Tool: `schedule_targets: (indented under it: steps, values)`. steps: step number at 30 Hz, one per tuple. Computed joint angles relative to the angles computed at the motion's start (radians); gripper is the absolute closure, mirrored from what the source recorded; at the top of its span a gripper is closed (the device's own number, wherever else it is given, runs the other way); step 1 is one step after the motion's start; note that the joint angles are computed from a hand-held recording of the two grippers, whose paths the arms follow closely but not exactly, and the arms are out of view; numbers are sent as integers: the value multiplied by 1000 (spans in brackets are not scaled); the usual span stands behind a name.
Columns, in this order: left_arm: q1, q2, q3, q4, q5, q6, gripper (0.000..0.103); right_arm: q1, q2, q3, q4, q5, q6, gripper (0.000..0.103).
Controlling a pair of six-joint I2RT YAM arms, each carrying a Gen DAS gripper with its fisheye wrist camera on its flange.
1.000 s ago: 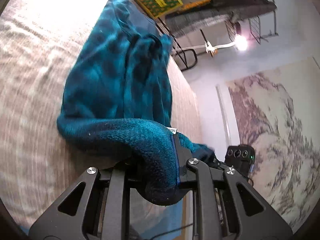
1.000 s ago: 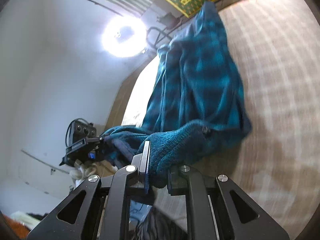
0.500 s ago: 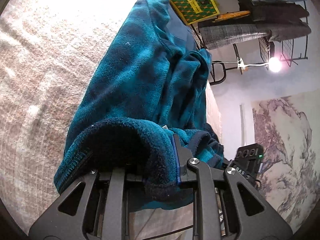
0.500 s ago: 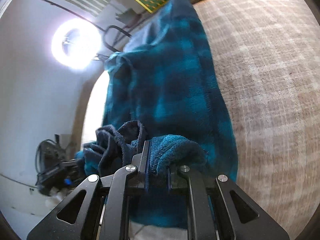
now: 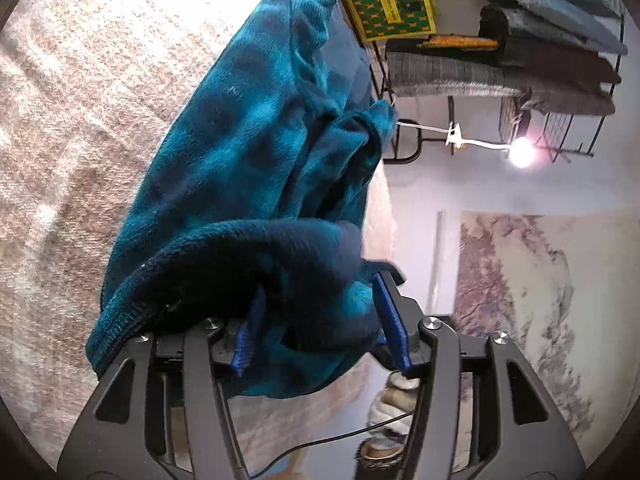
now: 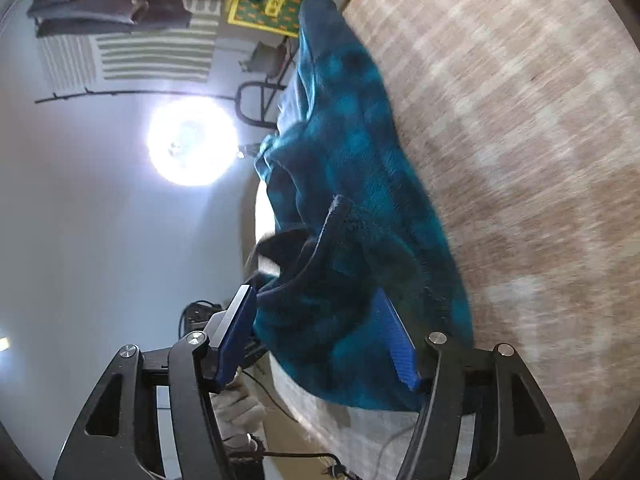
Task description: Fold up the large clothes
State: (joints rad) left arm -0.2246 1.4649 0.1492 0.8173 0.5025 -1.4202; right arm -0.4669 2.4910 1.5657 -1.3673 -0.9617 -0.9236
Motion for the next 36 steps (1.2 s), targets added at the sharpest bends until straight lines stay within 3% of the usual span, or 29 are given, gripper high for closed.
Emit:
schedule_targets:
  steps: [1,4,7,10,13,15,17,19,21,23,24,25,26,27,28,30,33,36]
  values:
    - [13,-20,-3,-9,8,-1,47,-15,4,11,-6,-3,-6,41]
    - [25,-154,13,-181,-11,81,47,-65,-78,-57,104,31,-26,41]
    - [57,-309,10,-353,-15,163,39,-55,-198,-194,327,74,-15,41]
    - [102,-475,-18,-491,-37,212,39,-17,-300,-343,559,126,2,41]
    - [42,-597,12,-695,-133,307,39,25,-365,-451,737,170,28,47]
    - [-78,-614,35,-756,-247,353,39,45,-468,-594,908,175,30,56]
    - [-218,-551,67,-745,-361,385,41,38,-556,-706,1008,139,-3,57]
    - [-311,-437,103,-700,-427,424,45,25,-603,-762,981,79,-115,58]
    - [-349,-297,142,-641,-470,449,45,40,-624,-796,923,56,-254,58]
    - [-327,-140,184,-577,-472,473,49,120,-641,-852,1017,93,-231,58]
    - [-295,-55,215,-560,-473,493,60,164,-648,-883,1114,122,-167,59]
    - [-276,6,245,-568,-487,514,80,238,-646,-930,1329,215,-23,60]
    - [-255,70,273,-572,-510,537,92,278,-627,-936,1428,282,58,60]
    - [-233,109,270,-535,-503,554,100,301,-587,-896,1450,339,116,60]
    - [-207,134,242,-450,-463,568,100,317,-513,-816,1422,380,161,61]
    - [-183,140,220,-407,-421,603,100,307,-412,-704,1337,381,165,61]
    - [-154,75,229,-490,-347,621,100,284,-409,-679,1274,364,95,61]
    - [-63,-66,233,-594,-274,682,85,240,-382,-530,994,310,-4,61]
